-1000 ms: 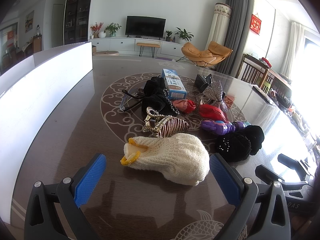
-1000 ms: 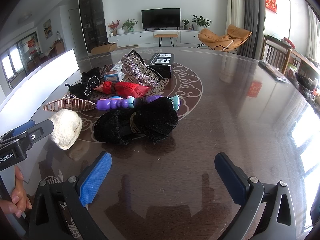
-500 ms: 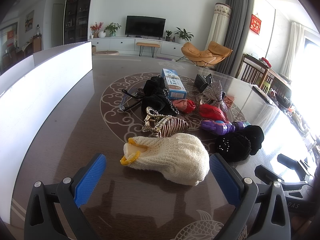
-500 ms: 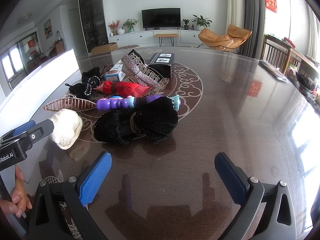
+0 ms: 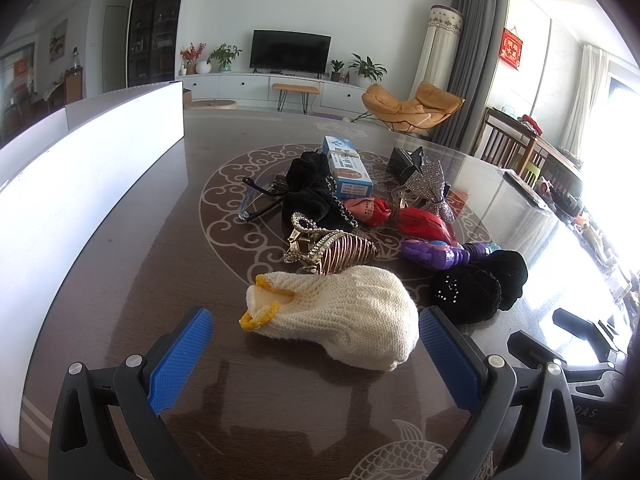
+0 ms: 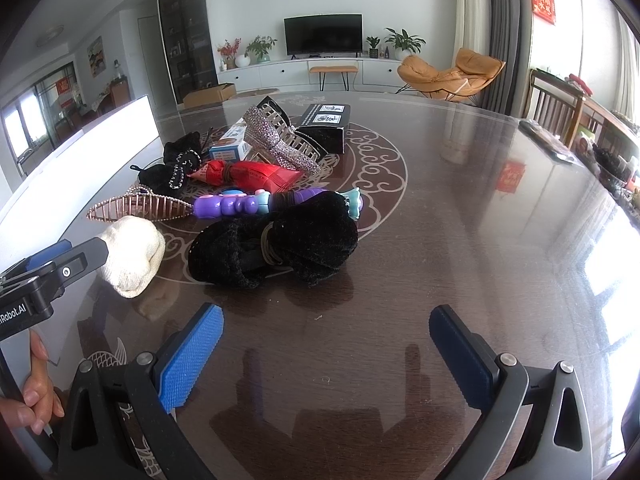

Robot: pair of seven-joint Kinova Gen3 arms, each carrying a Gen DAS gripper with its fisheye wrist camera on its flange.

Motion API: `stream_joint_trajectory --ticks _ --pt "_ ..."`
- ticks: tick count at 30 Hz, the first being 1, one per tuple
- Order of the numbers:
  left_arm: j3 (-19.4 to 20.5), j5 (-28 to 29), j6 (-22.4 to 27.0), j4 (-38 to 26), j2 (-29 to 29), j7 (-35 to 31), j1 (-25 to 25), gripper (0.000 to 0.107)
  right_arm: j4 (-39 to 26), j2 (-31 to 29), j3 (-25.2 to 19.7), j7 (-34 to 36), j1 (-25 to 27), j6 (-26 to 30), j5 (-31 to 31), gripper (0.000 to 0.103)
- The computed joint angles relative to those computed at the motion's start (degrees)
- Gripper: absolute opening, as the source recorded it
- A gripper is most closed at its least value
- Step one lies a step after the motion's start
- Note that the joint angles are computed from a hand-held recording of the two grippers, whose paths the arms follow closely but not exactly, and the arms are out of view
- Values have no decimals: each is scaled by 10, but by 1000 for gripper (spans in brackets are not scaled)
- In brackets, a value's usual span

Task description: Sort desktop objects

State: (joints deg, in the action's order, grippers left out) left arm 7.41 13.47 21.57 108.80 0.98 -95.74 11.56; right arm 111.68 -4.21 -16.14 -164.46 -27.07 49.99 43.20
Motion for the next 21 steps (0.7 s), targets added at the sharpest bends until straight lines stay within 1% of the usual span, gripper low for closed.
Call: stream_joint_trajectory --ticks 21 --pt "1 -1 -2 5 -5 9 4 103 1 -1 0 0 1 -2 -1 103"
